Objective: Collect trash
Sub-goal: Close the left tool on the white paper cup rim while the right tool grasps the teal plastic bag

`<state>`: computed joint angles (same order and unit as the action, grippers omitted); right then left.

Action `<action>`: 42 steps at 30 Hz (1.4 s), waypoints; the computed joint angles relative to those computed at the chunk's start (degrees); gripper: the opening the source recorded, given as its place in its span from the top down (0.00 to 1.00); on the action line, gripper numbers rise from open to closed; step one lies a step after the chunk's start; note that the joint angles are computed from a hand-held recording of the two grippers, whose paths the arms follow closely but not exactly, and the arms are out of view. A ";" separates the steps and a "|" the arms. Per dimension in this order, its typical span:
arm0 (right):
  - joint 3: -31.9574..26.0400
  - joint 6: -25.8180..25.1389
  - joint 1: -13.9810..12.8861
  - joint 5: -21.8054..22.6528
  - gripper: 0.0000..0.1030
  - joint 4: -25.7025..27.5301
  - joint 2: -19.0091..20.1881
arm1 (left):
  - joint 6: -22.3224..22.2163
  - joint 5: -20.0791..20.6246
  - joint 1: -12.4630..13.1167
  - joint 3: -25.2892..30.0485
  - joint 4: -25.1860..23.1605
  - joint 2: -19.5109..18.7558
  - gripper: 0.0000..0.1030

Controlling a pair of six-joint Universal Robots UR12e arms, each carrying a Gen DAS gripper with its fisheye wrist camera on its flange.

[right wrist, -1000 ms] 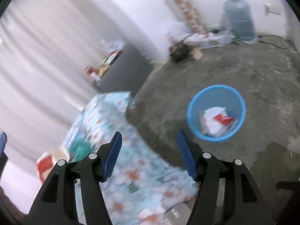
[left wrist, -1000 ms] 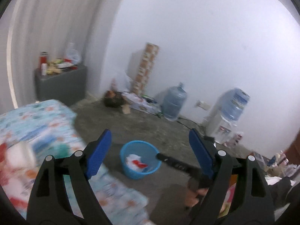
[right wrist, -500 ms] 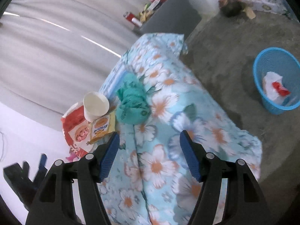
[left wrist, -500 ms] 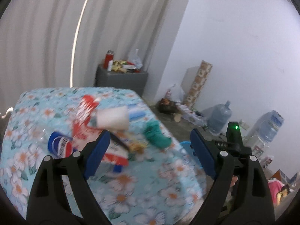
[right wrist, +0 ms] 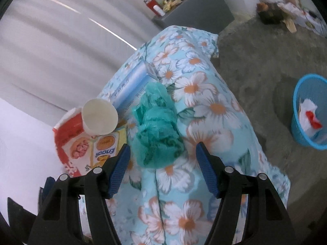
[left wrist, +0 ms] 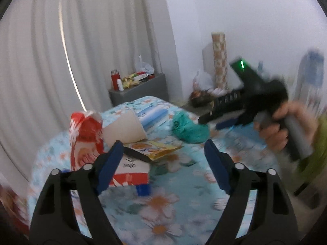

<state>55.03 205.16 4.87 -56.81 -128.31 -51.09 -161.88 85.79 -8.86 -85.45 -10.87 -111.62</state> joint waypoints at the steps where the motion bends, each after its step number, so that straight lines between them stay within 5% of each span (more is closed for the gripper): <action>1: -0.54 -0.39 0.03 -0.03 0.37 0.49 0.27 | 1.35 1.07 -0.29 0.48 0.09 -0.49 0.29; 8: -2.09 -0.28 0.18 -0.58 0.37 0.59 1.49 | -2.89 4.53 -0.65 7.42 -4.75 -3.56 0.33; 14: -0.55 2.18 -0.02 0.60 0.37 -2.52 1.47 | -12.50 6.96 -0.71 19.59 -18.37 -8.98 0.45; 23: 0.71 2.48 -0.18 1.98 0.37 -6.34 1.52 | -13.04 15.18 -1.56 30.71 -31.61 -15.65 0.62; 35: 1.06 -1.69 0.02 2.80 0.38 -5.39 1.53 | -11.86 22.21 -1.89 31.08 -31.46 -16.44 0.86; 42: 1.15 -1.87 -0.02 4.55 0.55 -4.56 1.50 | -8.75 24.74 -2.26 28.78 -27.21 -15.35 0.93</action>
<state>56.17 203.30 4.85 -52.26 -132.87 -49.58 -170.63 110.53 -11.12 -56.67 -38.07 -126.97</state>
